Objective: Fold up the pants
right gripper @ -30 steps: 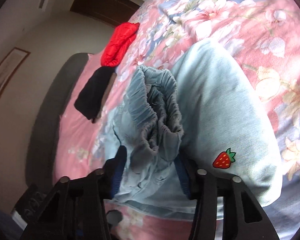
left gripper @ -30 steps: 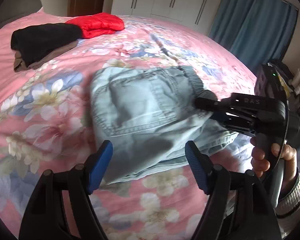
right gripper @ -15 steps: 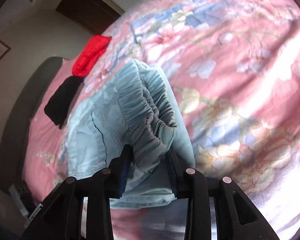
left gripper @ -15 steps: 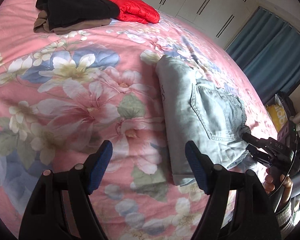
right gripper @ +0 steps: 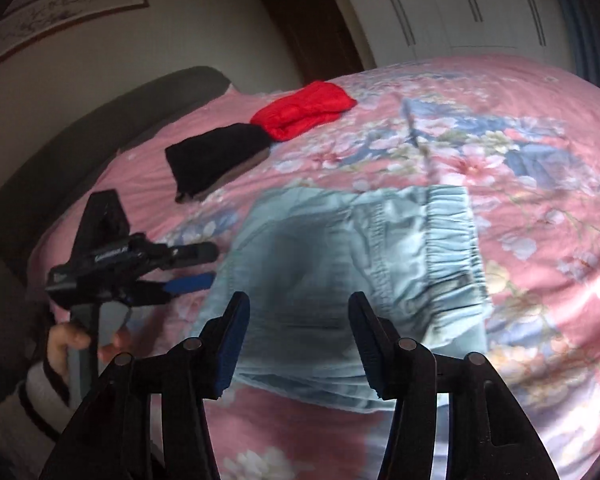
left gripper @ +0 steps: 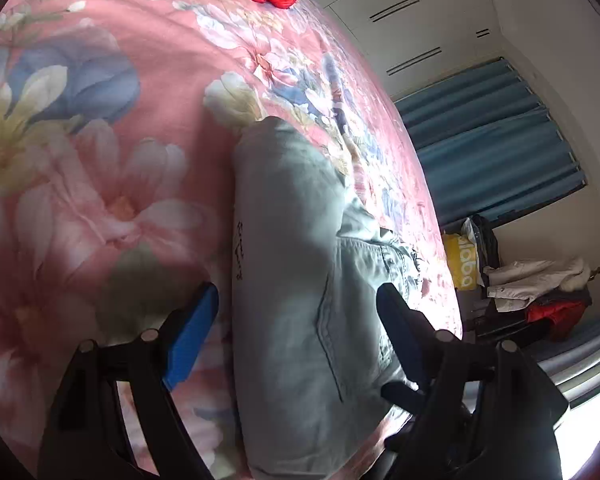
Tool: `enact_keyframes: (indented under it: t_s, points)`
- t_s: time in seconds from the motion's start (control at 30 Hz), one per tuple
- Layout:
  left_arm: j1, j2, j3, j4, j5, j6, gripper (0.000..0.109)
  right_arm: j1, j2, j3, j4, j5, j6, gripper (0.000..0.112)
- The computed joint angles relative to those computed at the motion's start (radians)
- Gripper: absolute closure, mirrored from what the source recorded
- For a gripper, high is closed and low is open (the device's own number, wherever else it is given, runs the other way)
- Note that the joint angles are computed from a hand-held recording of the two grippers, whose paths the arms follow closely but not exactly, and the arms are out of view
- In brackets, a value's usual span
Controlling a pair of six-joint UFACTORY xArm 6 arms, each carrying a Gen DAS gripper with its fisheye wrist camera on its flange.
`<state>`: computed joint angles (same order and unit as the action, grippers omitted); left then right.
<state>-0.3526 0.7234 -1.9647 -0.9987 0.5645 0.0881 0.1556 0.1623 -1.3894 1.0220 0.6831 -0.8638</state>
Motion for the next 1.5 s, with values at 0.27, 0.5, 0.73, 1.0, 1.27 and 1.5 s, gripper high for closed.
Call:
enact_keyframes:
  t_s: [0.27,0.5,0.73,1.0,1.27,1.5]
  points:
    - [0.049,0.205,-0.291,0.063,0.082,-0.115,0.086,0.115,0.119,-0.100,-0.082,0.077,-0.068,0.088]
    - [0.069,0.337,-0.514,0.260,0.048,-0.333,0.077,0.066,0.158,-0.133,-0.111,0.190,-0.009,0.096]
    - [0.063,0.072,-0.120,0.265,-0.101,-0.242,0.032,-0.051,0.055,-0.059,-0.037,0.280,-0.028,0.071]
    - [0.013,-0.184,0.271,0.181,-0.165,-0.129,0.032,-0.257,0.106,-0.131,0.009,0.229,0.254,0.041]
    - [-0.058,-0.194,0.310,0.171,-0.142,-0.086,0.034,-0.313,0.250,-0.244,0.009,0.391,0.437,0.041]
    - [-0.066,-0.083,0.162,0.277,-0.089,-0.188,0.072,-0.242,0.356,-0.410,-0.078,0.416,0.491,0.047]
